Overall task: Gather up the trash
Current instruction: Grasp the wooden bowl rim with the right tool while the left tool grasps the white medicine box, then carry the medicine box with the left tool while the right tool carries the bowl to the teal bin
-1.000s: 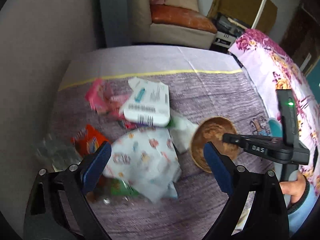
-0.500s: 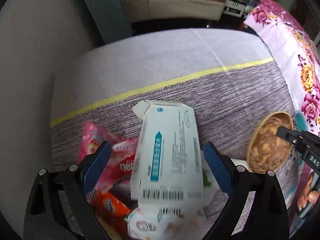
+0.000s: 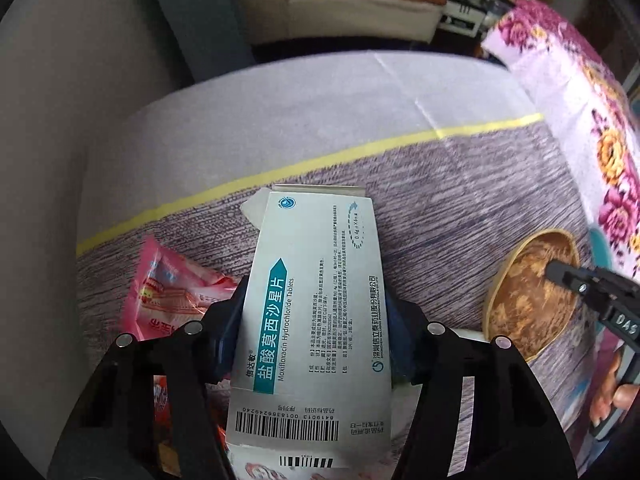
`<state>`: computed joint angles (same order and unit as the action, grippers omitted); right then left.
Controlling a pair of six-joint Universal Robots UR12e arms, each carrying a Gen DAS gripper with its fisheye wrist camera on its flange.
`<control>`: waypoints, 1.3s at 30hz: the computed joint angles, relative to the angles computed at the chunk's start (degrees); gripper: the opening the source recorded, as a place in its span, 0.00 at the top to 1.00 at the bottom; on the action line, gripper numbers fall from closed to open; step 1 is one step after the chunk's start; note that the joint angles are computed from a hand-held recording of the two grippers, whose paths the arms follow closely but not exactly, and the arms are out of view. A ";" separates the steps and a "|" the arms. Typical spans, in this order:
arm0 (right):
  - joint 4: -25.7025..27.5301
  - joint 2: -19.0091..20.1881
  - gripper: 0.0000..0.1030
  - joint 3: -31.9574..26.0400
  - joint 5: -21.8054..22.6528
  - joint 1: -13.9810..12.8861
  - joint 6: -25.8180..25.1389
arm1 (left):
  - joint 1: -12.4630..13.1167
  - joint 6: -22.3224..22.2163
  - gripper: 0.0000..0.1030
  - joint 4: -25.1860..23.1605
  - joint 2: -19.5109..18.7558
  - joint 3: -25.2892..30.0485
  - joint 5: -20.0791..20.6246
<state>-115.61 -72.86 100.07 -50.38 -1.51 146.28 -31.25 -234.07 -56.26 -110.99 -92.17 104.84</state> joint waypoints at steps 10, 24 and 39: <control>-0.13 -1.52 0.93 0.91 2.61 -4.06 1.15 | -4.84 -1.12 0.40 6.22 0.42 1.83 5.38; -6.97 -5.57 0.93 7.22 5.68 -12.95 5.16 | -10.03 4.81 0.40 8.41 -9.41 13.72 3.88; -17.10 -5.69 0.93 10.02 5.70 -24.75 13.88 | -12.78 16.03 0.40 -0.96 -25.68 38.72 -2.60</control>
